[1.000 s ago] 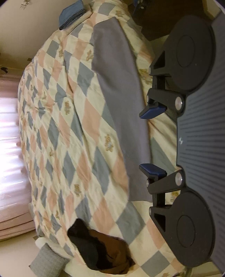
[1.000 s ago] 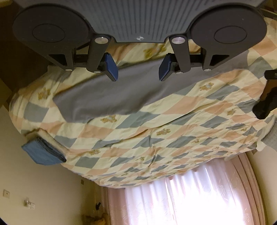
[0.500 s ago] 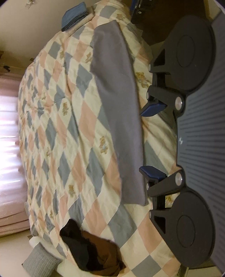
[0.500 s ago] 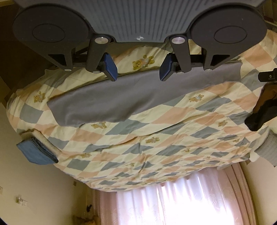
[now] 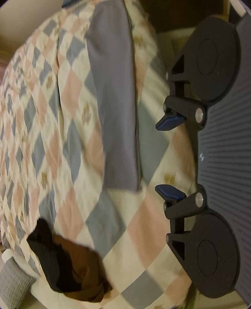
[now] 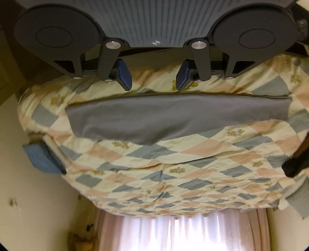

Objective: Fold clothes
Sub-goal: 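Move the right gripper to the end of the pants strip and grasp it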

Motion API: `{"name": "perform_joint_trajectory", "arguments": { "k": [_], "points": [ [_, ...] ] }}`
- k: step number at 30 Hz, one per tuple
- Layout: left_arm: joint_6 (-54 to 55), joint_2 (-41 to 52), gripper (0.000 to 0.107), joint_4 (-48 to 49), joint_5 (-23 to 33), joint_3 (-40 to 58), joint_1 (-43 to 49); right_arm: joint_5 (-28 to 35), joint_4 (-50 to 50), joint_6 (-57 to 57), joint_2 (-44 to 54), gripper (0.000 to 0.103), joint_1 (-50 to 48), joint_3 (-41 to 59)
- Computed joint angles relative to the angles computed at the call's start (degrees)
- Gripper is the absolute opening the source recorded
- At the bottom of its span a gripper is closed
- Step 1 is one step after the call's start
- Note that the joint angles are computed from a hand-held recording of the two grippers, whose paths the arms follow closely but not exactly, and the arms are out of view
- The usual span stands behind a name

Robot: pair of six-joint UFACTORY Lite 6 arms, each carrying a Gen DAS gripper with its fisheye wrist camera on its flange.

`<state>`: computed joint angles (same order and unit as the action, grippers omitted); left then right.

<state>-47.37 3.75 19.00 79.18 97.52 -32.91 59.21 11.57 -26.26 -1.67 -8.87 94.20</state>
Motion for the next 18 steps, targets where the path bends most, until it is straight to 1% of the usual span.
{"name": "perform_joint_trajectory", "arguments": {
  "k": [1, 2, 4, 6, 7, 8, 10, 12, 13, 15, 16, 17, 18],
  "points": [
    [6.00, -1.13, 0.048, -2.24, -2.17, -1.89, 4.83, -1.73, -1.30, 1.55, -0.47, 0.040, 2.51, -1.24],
    [11.99, -1.87, 0.045, -4.50, -4.65, -3.63, 9.43, -3.44, -2.70, 3.18, -0.84, 0.037, 5.03, -2.39],
    [23.99, -2.02, 0.044, -9.26, -8.96, -5.94, 18.20, -8.21, -7.58, 8.43, -2.08, 0.029, 13.40, -5.93],
    [35.98, 0.64, 0.040, -13.34, -12.54, -5.99, 24.64, -12.37, -14.54, 15.81, -1.44, 0.029, 23.63, -8.09],
    [41.97, 2.59, 0.039, -15.38, -13.62, -5.33, 27.59, -12.27, -17.69, 20.65, 1.00, 0.029, 29.01, -6.93],
    [47.97, 5.49, 0.039, -17.89, -13.62, -3.28, 30.42, -10.96, -18.44, 26.39, 4.81, 0.029, 33.57, -4.02],
    [59.96, 11.99, 0.039, -22.73, -12.39, 1.92, 35.76, -8.43, -13.21, 35.98, 12.80, 0.029, 38.33, 3.28],
    [70.73, 19.02, 0.039, -26.68, -10.49, 7.75, 40.22, -7.52, -9.65, 44.72, 20.44, 0.029, 42.93, 10.26],
    [73.61, 23.15, 0.039, -27.89, -8.83, 11.62, 41.47, -8.04, -10.59, 48.17, 23.94, 0.029, 46.01, 13.36],
    [77.80, 32.48, 0.040, -31.57, -4.20, 20.71, 44.16, -7.27, -17.51, 51.58, 30.58, 0.029, 53.01, 18.83],
    [78.75, 36.86, 0.040, -33.54, -2.08, 24.82, 45.34, -5.76, -20.70, 52.46, 34.87, 0.030, 56.22, 23.22],
    [77.94, 39.88, 0.040, -35.67, -1.33, 26.53, 46.38, -3.87, -23.50, 52.76, 39.73, 0.030, 59.18, 28.58],
    [77.03, 43.14, 0.040, -37.78, -0.42, 28.65, 47.39, -3.15, -24.93, 52.27, 42.81, 0.030, 61.30, 31.54]
  ]
}}
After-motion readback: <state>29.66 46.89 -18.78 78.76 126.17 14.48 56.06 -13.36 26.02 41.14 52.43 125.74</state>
